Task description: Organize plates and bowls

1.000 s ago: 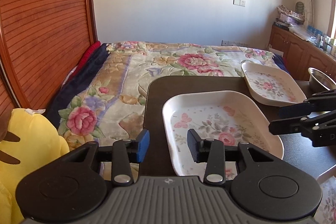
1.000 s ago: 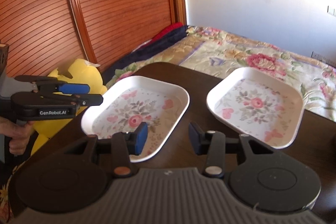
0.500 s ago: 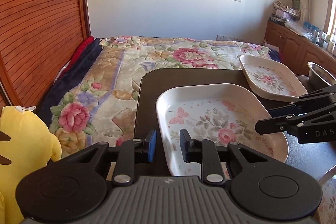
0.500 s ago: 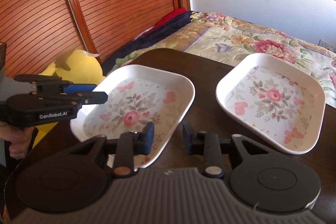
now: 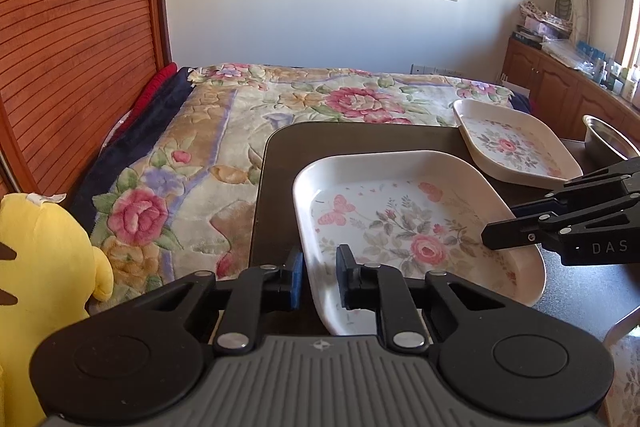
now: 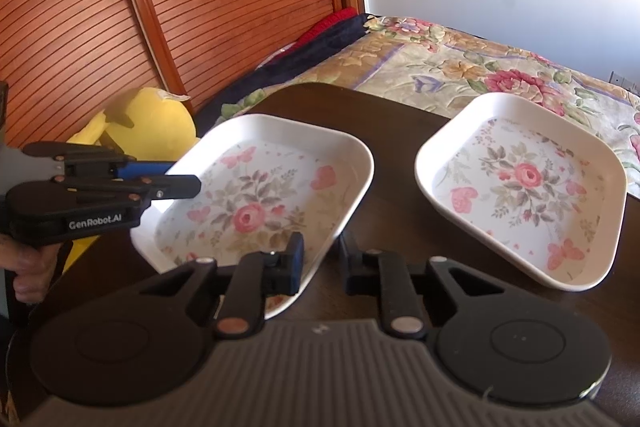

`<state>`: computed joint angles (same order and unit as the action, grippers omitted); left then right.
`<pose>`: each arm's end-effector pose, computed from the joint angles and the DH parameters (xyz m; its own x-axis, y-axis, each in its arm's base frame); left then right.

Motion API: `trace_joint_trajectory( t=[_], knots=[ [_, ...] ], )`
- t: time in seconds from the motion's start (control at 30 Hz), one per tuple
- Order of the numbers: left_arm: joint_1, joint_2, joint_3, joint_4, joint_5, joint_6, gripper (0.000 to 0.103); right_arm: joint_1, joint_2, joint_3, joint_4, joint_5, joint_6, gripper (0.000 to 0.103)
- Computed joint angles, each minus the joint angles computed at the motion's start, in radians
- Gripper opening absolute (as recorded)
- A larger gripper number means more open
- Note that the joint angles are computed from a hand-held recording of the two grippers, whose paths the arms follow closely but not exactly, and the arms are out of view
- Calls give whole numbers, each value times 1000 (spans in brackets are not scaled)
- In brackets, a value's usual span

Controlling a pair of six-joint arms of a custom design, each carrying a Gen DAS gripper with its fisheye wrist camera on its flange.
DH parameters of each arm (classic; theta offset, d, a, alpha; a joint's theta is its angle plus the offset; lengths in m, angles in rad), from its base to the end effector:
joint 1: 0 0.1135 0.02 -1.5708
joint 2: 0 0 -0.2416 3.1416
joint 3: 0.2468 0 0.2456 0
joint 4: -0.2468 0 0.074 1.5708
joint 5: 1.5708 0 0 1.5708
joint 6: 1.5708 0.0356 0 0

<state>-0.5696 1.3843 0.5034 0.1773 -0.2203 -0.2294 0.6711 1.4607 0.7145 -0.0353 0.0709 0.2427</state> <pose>0.2198 -0.1315 0.1351 -0.6183 0.1325 -0.7747 0.2520 0.9671 -0.0357 0.2262 0.1764 0.1589 -0.6750 -0.2299 -0.7010 -0.4313 0.8939 0.1222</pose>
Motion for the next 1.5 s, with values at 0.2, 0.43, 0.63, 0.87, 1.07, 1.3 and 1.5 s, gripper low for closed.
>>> trace_joint_trajectory(
  t=[0.2, 0.43, 0.63, 0.87, 1.07, 1.3, 1.5],
  knots=[
    [-34, -53, -6, -52, -31, -23, 19, -11, -6, 0, -3, -22, 13, 20],
    [-92, -115, 4, -117, -78, -40, 19, -15, -67, -32, -11, -30, 20, 19],
    [-170, -172, 13, -180, -133, -65, 19, -11, -179, -71, -58, -12, 22, 19],
    [-289, -220, 27, -255, -210, -121, 19, 7, -343, -126, -145, 30, 34, 19],
    [-395, -230, 43, -304, -271, -184, 19, 24, -490, -170, -234, 62, 45, 20],
    [-512, -208, 66, -338, -334, -250, 19, 49, -656, -224, -348, 103, 75, 20],
    [-605, -195, 80, -370, -389, -298, 19, 94, -806, -263, -465, 159, 113, 20]
  ],
)
